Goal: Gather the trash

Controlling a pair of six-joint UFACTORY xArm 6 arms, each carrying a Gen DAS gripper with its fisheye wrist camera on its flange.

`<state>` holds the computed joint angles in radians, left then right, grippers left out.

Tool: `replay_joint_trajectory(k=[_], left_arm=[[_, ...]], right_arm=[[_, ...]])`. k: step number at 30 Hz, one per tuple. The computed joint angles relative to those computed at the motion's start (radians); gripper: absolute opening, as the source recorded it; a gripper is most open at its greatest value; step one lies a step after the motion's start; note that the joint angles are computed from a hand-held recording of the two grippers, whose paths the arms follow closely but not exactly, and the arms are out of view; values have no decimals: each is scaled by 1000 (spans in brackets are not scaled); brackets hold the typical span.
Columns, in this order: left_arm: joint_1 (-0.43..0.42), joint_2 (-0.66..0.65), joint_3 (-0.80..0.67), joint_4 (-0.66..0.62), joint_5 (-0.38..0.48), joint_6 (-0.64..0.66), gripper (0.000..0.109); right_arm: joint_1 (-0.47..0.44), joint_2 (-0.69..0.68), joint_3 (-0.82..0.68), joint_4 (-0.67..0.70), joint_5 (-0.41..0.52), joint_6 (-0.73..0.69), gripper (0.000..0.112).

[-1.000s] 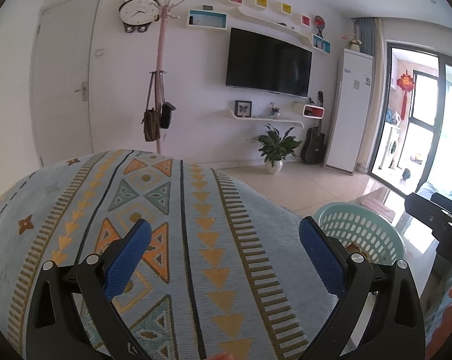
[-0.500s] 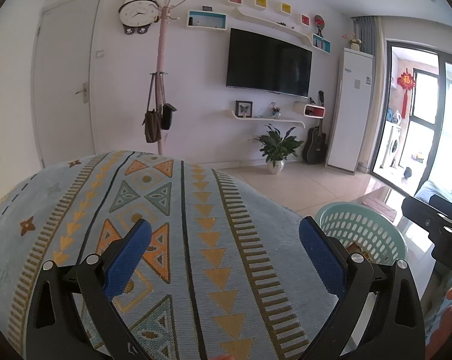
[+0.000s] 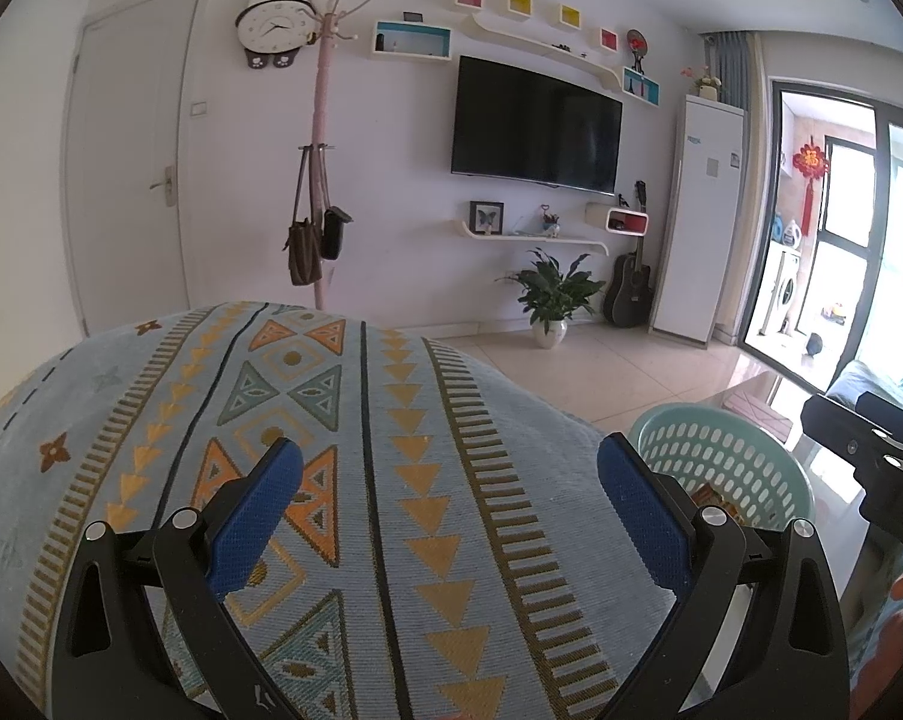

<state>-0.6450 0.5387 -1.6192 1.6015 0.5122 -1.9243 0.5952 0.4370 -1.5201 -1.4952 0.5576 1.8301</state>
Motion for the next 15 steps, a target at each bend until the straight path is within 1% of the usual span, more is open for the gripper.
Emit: replay_joint_trajectory(k=[15], left_arm=[[-3,-3,2,1,-1,1,95]], right_arm=[[-1,3,-1,3,-1,3,74]])
